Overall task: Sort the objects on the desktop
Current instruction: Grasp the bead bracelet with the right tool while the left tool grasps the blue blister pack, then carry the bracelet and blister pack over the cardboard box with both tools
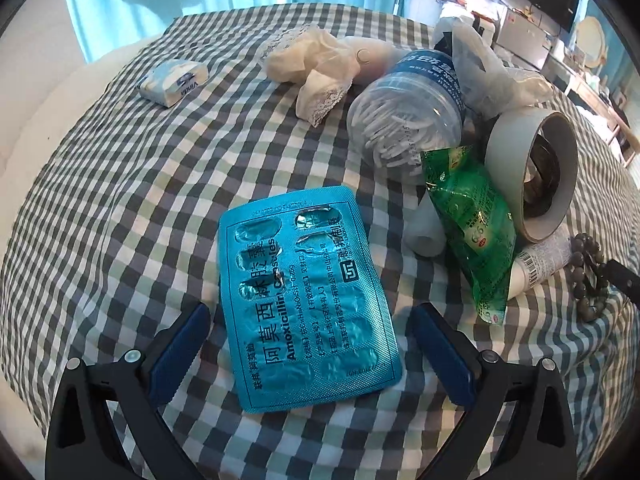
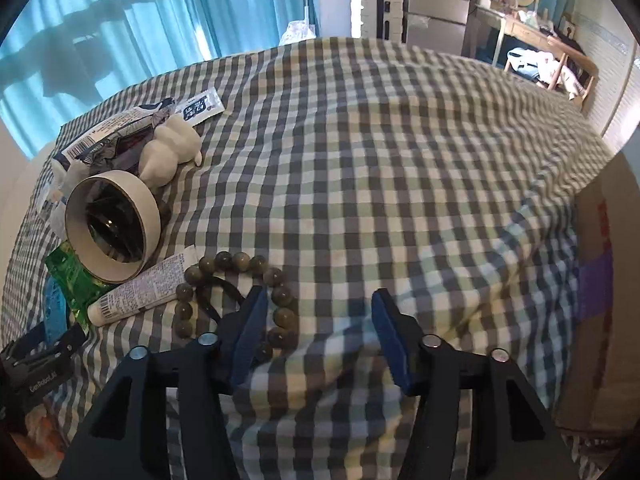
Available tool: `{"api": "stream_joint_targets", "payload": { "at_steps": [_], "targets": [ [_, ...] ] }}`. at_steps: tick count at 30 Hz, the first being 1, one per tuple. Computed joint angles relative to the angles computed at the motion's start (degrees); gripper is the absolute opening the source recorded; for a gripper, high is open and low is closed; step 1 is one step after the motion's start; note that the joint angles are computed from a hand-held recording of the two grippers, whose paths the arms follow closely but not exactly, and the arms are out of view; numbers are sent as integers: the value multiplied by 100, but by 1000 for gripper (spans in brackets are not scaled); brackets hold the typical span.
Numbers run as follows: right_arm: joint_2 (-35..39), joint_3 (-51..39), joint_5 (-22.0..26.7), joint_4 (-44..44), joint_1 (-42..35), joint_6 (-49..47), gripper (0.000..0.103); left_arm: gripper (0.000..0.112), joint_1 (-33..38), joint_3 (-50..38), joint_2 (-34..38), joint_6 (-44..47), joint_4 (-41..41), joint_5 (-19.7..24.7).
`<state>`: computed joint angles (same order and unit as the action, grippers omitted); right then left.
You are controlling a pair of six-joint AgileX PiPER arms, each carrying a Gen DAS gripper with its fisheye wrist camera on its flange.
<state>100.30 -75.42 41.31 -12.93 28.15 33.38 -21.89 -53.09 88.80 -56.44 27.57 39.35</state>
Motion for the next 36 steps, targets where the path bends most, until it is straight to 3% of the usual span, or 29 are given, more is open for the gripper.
{"api": "stream_joint_targets", "payload": {
  "at_steps": [5,7,12,21,36],
  "targets": [
    [262,-63,30,-160,120,96,39,103,165,114,-83,383,-313,-273],
    [252,-89,79,-170,190,24,12,100,225,111,-95,594,-436,-345],
    [204,-8,110,-321,368,132,12,75,218,11,-163,1219,-801,-293],
    [-447,180,147,-36,381,-48,12,72,330,54,-487,1621,-1361,-206],
    [-1437,126,449,276,1034,12,12,72,119,-409,-1426,1639,-1257,701]
  ]
}}
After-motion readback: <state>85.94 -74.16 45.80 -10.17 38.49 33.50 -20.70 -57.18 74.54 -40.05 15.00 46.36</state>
